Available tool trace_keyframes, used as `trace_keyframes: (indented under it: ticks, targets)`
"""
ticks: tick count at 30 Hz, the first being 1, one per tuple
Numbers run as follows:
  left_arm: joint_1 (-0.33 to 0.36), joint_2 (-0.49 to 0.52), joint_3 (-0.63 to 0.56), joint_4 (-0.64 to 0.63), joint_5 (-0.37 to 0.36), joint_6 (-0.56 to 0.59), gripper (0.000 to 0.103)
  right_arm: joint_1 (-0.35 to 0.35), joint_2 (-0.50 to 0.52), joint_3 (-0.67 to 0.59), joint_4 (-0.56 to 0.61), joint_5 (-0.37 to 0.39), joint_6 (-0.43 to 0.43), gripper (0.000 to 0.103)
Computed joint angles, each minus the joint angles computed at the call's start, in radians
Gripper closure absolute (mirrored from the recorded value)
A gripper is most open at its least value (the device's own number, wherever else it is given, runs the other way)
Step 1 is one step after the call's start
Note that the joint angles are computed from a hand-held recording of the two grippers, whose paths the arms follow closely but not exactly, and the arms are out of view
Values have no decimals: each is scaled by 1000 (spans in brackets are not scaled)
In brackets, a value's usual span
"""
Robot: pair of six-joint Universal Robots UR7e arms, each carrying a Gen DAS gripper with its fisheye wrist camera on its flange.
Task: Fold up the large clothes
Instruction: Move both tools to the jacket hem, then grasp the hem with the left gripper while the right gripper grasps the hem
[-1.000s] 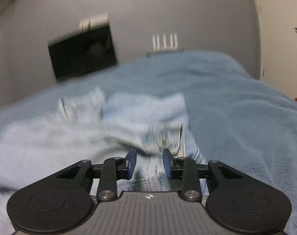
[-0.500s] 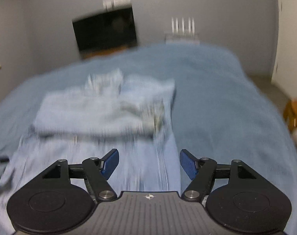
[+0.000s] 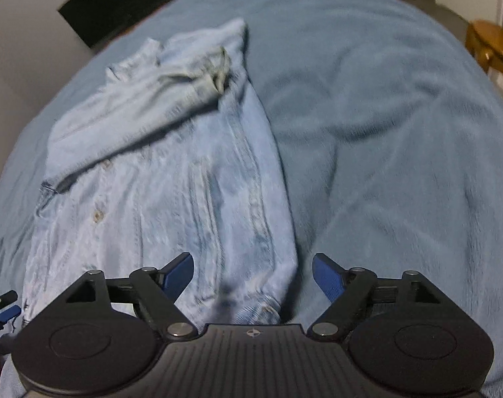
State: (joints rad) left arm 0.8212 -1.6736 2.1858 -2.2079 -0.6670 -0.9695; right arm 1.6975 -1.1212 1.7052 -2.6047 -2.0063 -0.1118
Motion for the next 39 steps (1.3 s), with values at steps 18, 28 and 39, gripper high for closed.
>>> trace_keyframes:
  ticks: [18, 28, 39]
  targets:
    - [96, 30, -46, -61, -251, 141, 56, -22, 31, -56, 166, 40, 47, 34]
    - [141, -30, 20, -313, -404, 282, 56, -57, 43, -83, 226, 112, 75, 44]
    - [208, -51, 33, -390, -559, 295, 56, -90, 8, -70, 226, 279, 17, 61]
